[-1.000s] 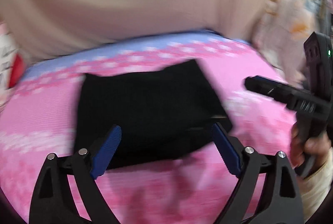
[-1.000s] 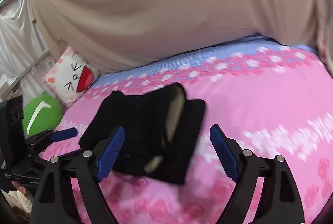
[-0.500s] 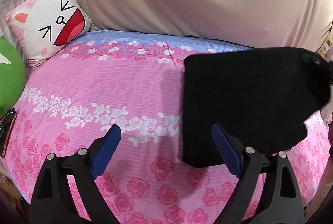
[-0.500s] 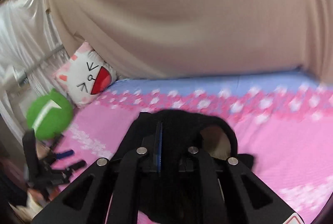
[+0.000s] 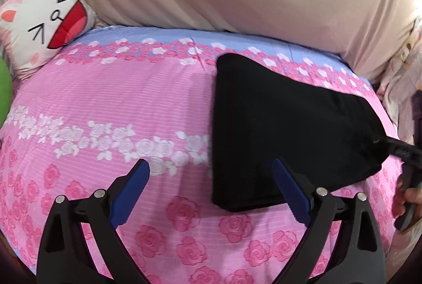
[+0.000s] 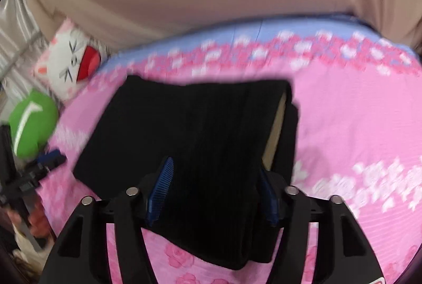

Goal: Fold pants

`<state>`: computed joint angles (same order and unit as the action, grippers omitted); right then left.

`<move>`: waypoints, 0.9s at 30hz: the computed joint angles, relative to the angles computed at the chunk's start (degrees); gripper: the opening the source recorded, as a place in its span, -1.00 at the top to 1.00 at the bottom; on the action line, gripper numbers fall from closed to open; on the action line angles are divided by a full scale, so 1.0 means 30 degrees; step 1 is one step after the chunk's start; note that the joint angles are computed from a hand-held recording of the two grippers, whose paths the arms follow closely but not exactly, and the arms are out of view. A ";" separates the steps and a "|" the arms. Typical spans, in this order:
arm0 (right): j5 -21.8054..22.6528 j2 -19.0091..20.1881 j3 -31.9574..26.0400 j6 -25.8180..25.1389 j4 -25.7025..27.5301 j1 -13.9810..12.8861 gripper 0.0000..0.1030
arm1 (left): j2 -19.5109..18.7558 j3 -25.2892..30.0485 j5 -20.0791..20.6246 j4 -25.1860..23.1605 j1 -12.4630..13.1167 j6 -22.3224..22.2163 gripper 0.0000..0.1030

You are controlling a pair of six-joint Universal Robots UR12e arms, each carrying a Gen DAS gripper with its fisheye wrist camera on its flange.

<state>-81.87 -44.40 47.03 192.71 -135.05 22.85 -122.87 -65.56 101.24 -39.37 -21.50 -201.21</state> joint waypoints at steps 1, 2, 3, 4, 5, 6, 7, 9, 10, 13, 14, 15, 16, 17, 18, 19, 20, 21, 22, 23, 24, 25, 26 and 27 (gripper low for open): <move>-0.0738 0.0068 -0.0184 -0.0223 0.0391 0.0091 0.44 | -0.0108 0.0169 0.0047 -0.0211 -0.0042 0.0100 -0.79; -0.0676 0.0031 -0.0313 -0.0092 -0.0005 0.0097 0.50 | -0.0278 0.0442 0.0162 -0.0480 -0.0110 0.0270 -0.79; -0.0138 -0.0175 -0.0018 0.0100 -0.1029 0.0025 0.89 | -0.0358 0.0570 0.0255 -0.0537 -0.0158 0.0338 -0.79; 0.0531 -0.0514 0.0436 0.0188 -0.2288 -0.0079 0.87 | -0.0413 0.0676 0.0318 -0.0545 -0.0202 0.0392 -0.79; 0.0906 -0.0680 0.0584 0.0188 -0.3034 -0.0135 0.87 | -0.0457 0.0772 0.0361 -0.0509 -0.0243 0.0465 -0.79; 0.0806 -0.0727 0.0576 -0.0200 -0.3296 -0.0138 0.84 | -0.0469 0.0796 0.0422 -0.0427 -0.0272 0.0479 -0.79; 0.0210 -0.0554 0.0451 -0.0708 -0.2759 -0.0124 0.83 | -0.0486 0.0820 0.0448 -0.0350 -0.0286 0.0464 -0.79; -0.0163 -0.0261 0.0735 -0.0485 -0.1152 -0.0327 0.63 | -0.0512 0.0876 0.0435 -0.0480 -0.0278 0.0395 -0.79; 0.0690 -0.0643 0.1690 0.0720 -0.1514 -0.0574 0.64 | -0.0506 0.0865 0.0477 -0.0542 -0.0273 0.0363 -0.79; 0.1309 -0.2206 0.4924 0.3747 -0.4978 -0.0952 0.16 | -0.0413 0.0739 0.0209 -0.0790 -0.0166 0.0489 -0.79; 0.0572 -0.2540 0.5491 0.4086 -0.5401 -0.0877 -0.08 | -0.0363 0.0630 -0.0353 -0.0649 -0.0038 0.0461 -0.80; 0.0479 -0.2944 0.6238 0.4396 -0.5876 -0.0909 -0.08 | -0.0357 0.0598 -0.0823 -0.0579 0.0053 0.0319 -0.81; 0.1177 -0.3185 0.6755 0.4787 -0.6170 -0.1041 -0.08 | -0.0382 0.0607 -0.1231 -0.0556 0.0137 0.0131 -0.82; 0.1832 -0.3313 0.7085 0.5231 -0.6440 -0.1160 -0.08 | -0.0464 0.0677 -0.1811 -0.0606 0.0259 -0.0269 -0.82; 0.2867 -0.3363 0.7411 0.5882 -0.6830 -0.1329 -0.08 | -0.0553 0.0747 -0.2238 -0.0662 0.0346 -0.0636 -0.82; 0.3469 -0.3319 0.7498 0.6116 -0.6974 -0.1413 -0.08 | -0.0655 0.0834 -0.2653 -0.0739 0.0430 -0.1016 -0.82; 0.3711 -0.3236 0.7423 0.6145 -0.6938 -0.1447 -0.14 | -0.0797 0.0889 -0.3532 -0.0680 0.0591 -0.1546 -0.82; 0.3922 -0.3085 0.7253 0.6236 -0.6825 -0.1442 -0.24 | -0.0906 0.0963 -0.4169 -0.0787 0.0687 -0.1876 -0.82; 0.4185 -0.2905 0.7039 0.6422 -0.6693 -0.1442 -0.28 | -0.1019 0.1077 -0.4643 -0.0956 0.0755 -0.2141 -0.82; 0.4533 -0.2723 0.6810 0.6538 -0.6609 -0.1462 -0.29 | -0.1175 0.1195 -0.5372 -0.1104 0.0875 -0.2515 -0.82; 0.5182 -0.2497 0.6552 0.6728 -0.6564 -0.1495 -0.30 | -0.1318 0.1252 -0.6246 -0.1136 0.1017 -0.2767 -0.81; 0.5563 -0.2271 0.6273 0.6875 -0.6410 -0.1475 -0.30 | -0.1413 0.1227 -0.6714 -0.0989 0.1085 -0.2942 -0.79; 0.5906 -0.2065 0.6037 0.6953 -0.6282 -0.1466 -0.30 | -0.1393 0.1092 -0.6382 -0.0430 0.1038 -0.2832 -0.33; 0.5448 -0.1920 0.5882 0.6827 -0.6683 -0.1340 -0.25 | -0.1428 0.1202 -0.6729 -0.0671 0.1081 -0.2622 -0.23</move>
